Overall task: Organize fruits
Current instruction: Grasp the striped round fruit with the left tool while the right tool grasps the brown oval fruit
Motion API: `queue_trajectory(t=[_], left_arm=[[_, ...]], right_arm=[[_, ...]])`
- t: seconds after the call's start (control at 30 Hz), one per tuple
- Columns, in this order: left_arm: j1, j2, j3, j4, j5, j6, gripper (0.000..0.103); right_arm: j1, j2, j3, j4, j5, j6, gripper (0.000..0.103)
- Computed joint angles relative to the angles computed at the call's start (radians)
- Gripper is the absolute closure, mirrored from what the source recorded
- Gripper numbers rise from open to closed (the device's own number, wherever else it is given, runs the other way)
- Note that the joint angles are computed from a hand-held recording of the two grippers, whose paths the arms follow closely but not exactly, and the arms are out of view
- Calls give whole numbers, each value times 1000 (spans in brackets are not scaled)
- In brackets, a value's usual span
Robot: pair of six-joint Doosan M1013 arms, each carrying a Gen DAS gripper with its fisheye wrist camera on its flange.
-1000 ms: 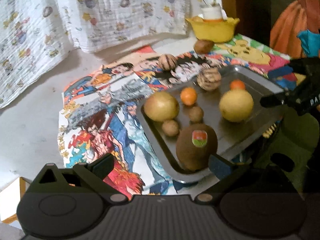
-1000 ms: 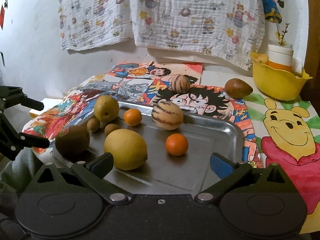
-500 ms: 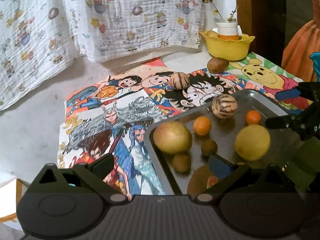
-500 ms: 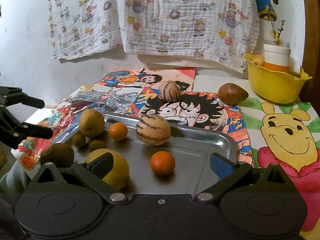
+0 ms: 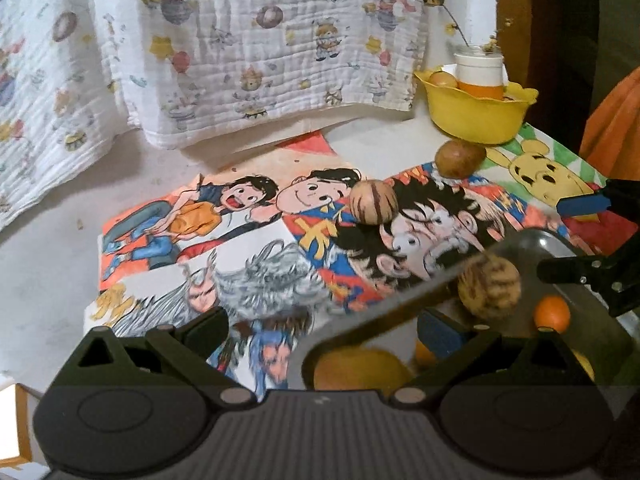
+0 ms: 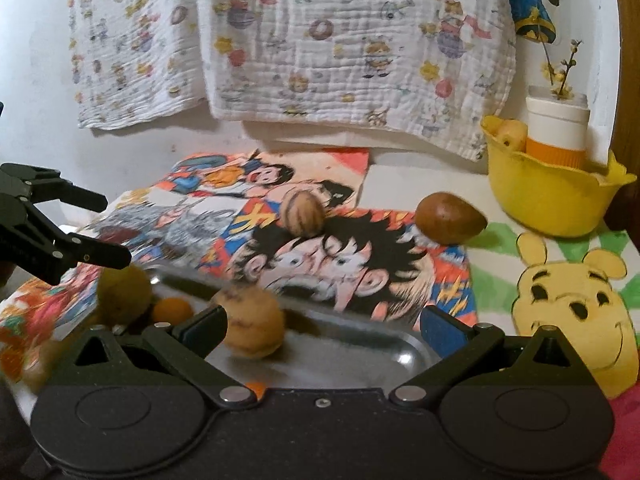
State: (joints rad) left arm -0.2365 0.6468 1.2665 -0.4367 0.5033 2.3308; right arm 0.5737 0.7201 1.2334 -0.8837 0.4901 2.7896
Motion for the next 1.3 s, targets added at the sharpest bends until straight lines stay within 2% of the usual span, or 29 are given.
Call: queue_trajectory(t=[0.2, 0.37, 0.53, 0.6, 0.7, 0.77, 0.9, 1.17, 1.3], left_arm=[[-8, 89, -140, 13, 108, -93, 1], [-19, 151, -232, -30, 144, -64, 1], [-29, 208, -308, -56, 161, -5, 1], [-28, 243, -379, -42, 244, -38, 1], [-17, 276, -441, -101, 303, -90, 1], [-20, 307, -506, -68, 366, -131, 1], [-32, 343, -562, -13, 373, -161, 1], [-46, 390, -638, 22, 415, -185, 2], [-56, 397, -651, 62, 406, -193, 7]], right_arm=[[-24, 34, -63, -12, 63, 7, 1], [-46, 77, -139, -11, 154, -34, 1], [-78, 115, -193, -8, 157, -115, 1], [-92, 124, -204, 7, 134, -157, 1], [-105, 140, -225, 46, 117, -222, 1], [-109, 151, -240, 64, 118, -253, 1], [-111, 174, -275, 90, 137, -295, 1], [-122, 214, -329, 137, 171, -345, 2], [-128, 220, -336, 167, 170, -363, 6]])
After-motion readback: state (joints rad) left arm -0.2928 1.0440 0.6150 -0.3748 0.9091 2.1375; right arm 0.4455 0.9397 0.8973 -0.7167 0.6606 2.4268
